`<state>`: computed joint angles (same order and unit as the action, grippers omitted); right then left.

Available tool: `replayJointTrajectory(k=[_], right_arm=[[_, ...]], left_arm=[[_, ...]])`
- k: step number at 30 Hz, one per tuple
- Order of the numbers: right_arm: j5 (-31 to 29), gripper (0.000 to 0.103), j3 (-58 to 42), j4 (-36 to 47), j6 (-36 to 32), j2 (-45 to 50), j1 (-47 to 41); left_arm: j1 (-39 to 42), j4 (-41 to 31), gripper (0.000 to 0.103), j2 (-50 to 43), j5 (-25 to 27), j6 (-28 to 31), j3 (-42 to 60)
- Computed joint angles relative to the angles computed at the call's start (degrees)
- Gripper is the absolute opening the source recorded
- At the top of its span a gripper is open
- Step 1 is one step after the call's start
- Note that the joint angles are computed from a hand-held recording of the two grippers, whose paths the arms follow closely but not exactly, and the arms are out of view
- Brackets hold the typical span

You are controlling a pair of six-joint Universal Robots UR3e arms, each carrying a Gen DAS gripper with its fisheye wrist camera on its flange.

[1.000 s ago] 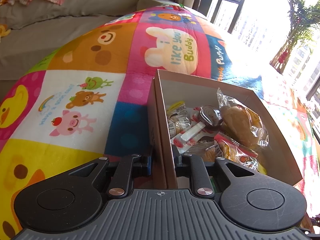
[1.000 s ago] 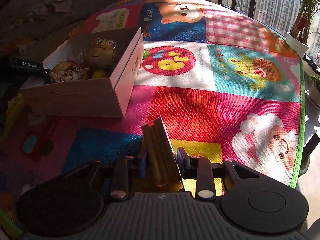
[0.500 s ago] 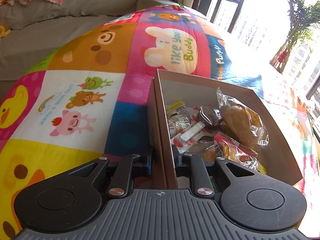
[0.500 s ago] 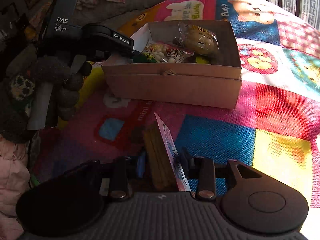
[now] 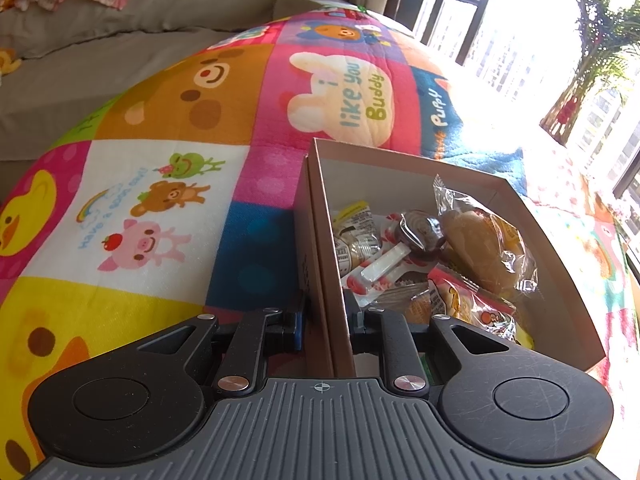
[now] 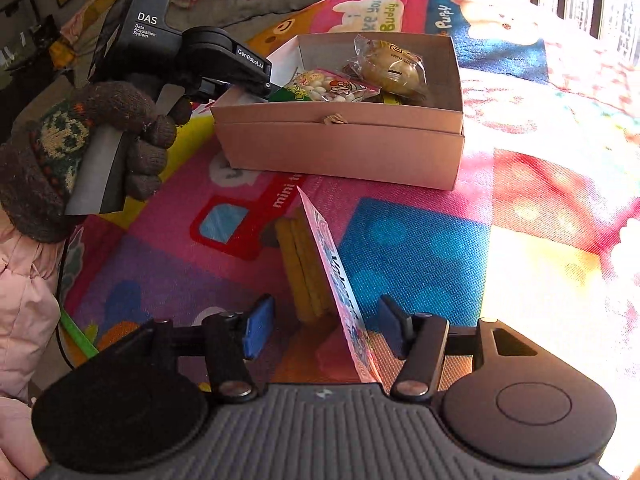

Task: Organize objects
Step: 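Reach the right gripper to the pink Volcano candy pack and grasp it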

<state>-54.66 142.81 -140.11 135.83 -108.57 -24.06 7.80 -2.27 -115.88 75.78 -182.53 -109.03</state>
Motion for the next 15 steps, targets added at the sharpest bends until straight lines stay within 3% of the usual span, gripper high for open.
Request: replayJointTrajectory(k=[3, 10, 15], right_arm=[[1.80, 0.062, 0.37, 3.64, -3.74, -2.26, 0.88], [-2.20, 0.070, 2.61, -13.08, 1.67, 1.05, 5.05], [-4.32, 0.073, 0.31, -18.32, 6.04, 7.96, 8.43]], left_arm=[[-0.04, -0.09, 0.020, 0.05, -0.02, -0.01, 0.04], [0.00, -0.09, 0.020, 0.04, -0.16, -0.03, 0.01], [0.09, -0.04, 0.021, -0.04, -0.34, 0.01, 0.04]])
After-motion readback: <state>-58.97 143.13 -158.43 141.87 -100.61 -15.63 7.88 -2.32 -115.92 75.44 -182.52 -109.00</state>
